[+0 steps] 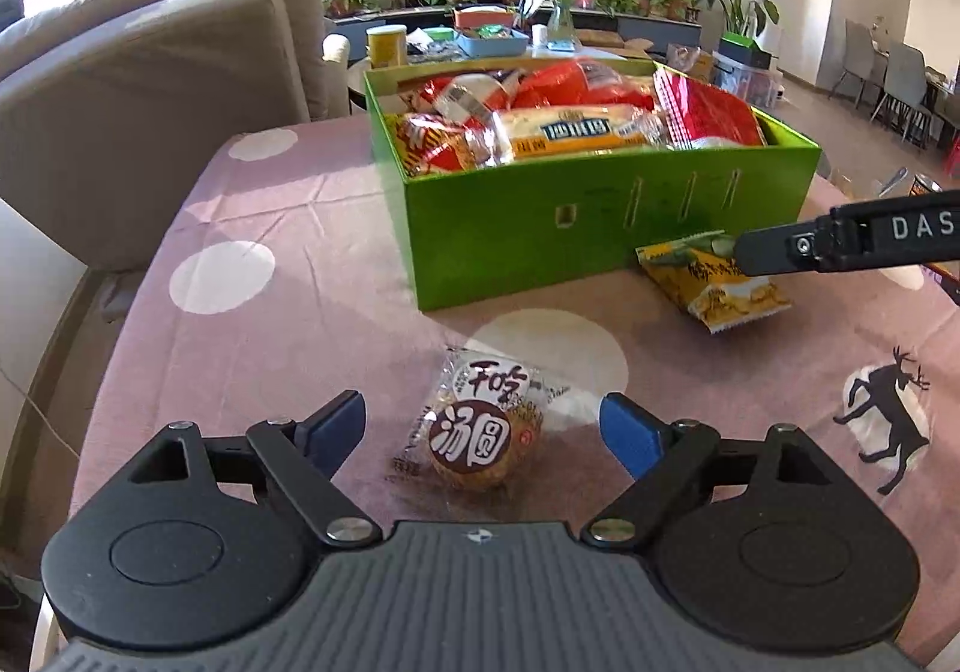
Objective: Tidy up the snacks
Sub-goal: 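Grasp the round brown pastry packet with the left gripper while the right grasps the yellow pea snack packet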
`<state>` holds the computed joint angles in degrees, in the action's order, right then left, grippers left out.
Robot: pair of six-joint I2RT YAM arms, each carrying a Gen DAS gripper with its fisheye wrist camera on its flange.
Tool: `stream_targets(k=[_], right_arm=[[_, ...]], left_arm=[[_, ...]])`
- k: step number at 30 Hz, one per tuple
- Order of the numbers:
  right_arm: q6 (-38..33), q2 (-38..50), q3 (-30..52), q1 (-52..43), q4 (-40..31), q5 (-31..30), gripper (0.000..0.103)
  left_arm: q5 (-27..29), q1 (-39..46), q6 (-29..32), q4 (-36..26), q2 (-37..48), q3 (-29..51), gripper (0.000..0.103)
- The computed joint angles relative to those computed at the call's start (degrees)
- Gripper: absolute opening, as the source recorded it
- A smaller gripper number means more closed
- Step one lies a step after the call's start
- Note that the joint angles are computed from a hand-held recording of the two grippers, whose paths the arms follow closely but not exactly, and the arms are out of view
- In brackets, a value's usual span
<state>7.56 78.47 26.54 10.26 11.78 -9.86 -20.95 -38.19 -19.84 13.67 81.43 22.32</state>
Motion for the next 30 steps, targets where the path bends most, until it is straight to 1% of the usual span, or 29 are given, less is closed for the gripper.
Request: stream_targets(k=[3, 5, 7, 8, 11, 13, 14, 15, 17, 20, 23, 25, 26, 27, 30], right_arm=[[0.1, 1.3, 0.3, 0.4, 0.4, 0.3, 0.077], [0.1, 2.1, 0.6, 0.7, 0.7, 0.5, 0.077], [0.0, 2.7, 0.8, 0.9, 0.9, 0.8, 0.078], [0.0, 3.3, 1.1, 1.0, 0.9, 0.8, 0.078], [0.0, 4.5, 1.8, 1.6, 1.0, 1.5, 0.079], [0.0, 5.1, 2.2, 2.3, 1.1, 2.0, 0.079], [-0.1, 5.3, 2.4, 2.5, 1.1, 2.2, 0.079], [-0.1, 5.7, 2.6, 2.8, 1.2, 2.4, 0.08], [-0.3, 6.5, 3.2, 3.4, 1.2, 3.2, 0.08], [-0.7, 7.8, 4.1, 4.2, 1.1, 4.2, 0.08], [-0.9, 9.1, 5.1, 4.7, 1.0, 4.9, 0.08], [-1.1, 9.8, 5.5, 5.2, 1.0, 6.0, 0.08], [-1.2, 10.1, 5.7, 5.4, 1.1, 6.4, 0.08], [-1.3, 10.3, 5.8, 5.6, 1.2, 6.7, 0.08], [-1.5, 11.1, 6.1, 5.9, 1.2, 7.2, 0.08]], left_arm=[[0.9, 0.4, 0.3, 1.2, 0.9, -0.1, 0.084], [0.1, 0.3, 0.4, 2.3, 1.5, -0.5, 0.083], [-0.1, 0.5, 0.9, 3.3, 1.8, -0.7, 0.079], [0.3, 0.8, 1.1, 3.6, 2.0, -0.8, 0.073], [1.1, 1.4, 1.4, 4.9, 2.1, -1.3, 0.065], [0.8, 1.3, 2.0, 5.1, 2.1, -1.4, 0.055], [0.6, 1.2, 2.1, 5.2, 2.0, -1.4, 0.047], [0.8, 1.2, 2.1, 5.0, 1.6, -1.6, 0.043], [0.6, 1.1, 2.2, 4.7, 1.4, -1.6, 0.04], [0.5, 1.0, 2.1, 4.7, 1.0, -1.9, 0.039], [0.3, 0.9, 2.2, 5.5, 1.3, -2.1, 0.041], [-0.7, 0.5, 2.3, 5.5, 1.6, -2.1, 0.049], [-1.5, 0.2, 2.2, 5.0, 1.8, -1.8, 0.058], [-2.2, 0.0, 1.9, 4.7, 2.0, -1.6, 0.064], [-1.7, 0.5, 1.3, 5.1, 2.1, -1.8, 0.065]])
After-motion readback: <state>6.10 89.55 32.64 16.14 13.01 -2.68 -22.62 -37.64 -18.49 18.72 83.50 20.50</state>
